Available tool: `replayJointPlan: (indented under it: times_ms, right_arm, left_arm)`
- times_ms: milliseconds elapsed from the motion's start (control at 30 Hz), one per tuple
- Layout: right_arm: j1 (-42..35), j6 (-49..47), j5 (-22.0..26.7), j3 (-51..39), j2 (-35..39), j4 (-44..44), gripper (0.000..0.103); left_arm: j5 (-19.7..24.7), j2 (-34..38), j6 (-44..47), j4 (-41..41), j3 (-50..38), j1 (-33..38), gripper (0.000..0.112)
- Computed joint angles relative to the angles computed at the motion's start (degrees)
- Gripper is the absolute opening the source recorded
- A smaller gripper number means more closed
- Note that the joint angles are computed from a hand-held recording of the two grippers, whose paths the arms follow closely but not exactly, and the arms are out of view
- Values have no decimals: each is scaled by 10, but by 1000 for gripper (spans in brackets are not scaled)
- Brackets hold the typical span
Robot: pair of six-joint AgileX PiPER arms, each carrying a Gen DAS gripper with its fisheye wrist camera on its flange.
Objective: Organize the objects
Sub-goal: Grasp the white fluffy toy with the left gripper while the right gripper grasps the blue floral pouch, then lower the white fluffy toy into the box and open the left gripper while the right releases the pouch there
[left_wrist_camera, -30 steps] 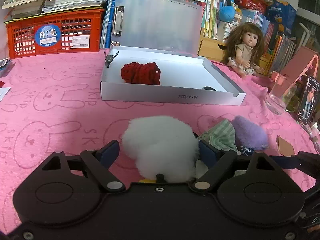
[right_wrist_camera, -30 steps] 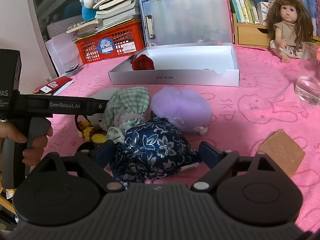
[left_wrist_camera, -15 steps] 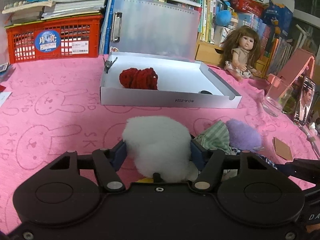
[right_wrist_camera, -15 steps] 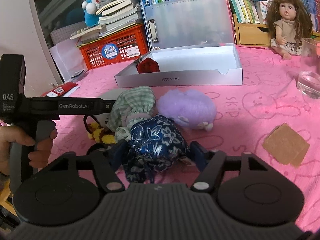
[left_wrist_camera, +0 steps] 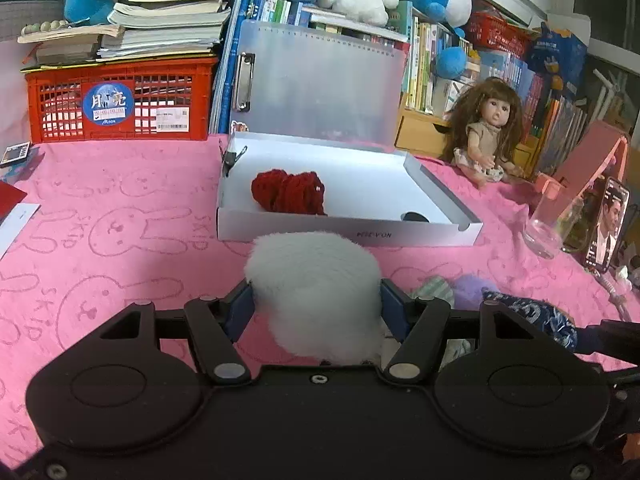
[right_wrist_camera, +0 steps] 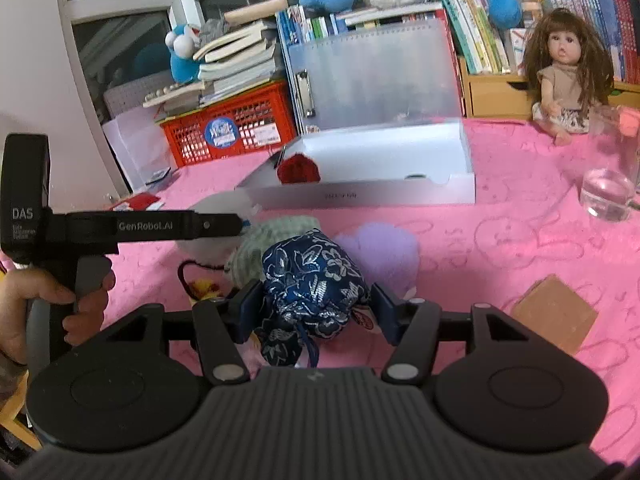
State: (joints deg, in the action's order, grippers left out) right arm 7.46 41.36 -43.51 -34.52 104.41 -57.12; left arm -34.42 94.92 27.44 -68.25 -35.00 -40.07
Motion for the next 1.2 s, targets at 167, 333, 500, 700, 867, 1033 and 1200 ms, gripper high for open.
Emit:
replayJointPlan:
  times_ms: [167,333,500,700,867,1033,1200]
  right_arm:
    - [2,9,10,-11,-8,10,62]
    - [5,16,28,-34,-14,26,62]
    - [17,38,63,-82,-7,33,62]
    - [26,125,111,-169,21,-19,62]
    - [25,267,144,-268,64,-119,62]
    - [28,409,168,-363,112,-228,62]
    - [34,558,187,-457,167,-344,62]
  left_arm:
    - [10,-11,17,-5,-7,12,63]
    - [21,-14,39,-12,-28,34,63]
    - [47,-4,66,-17,-65,63,63]
    - [77,17,109,-30,-124,104,63]
    - [106,52,162,-55,-188,142,63]
    - [137,101,213,-96,-261,180,63]
    - [159,155,281,-159,-330,204,63]
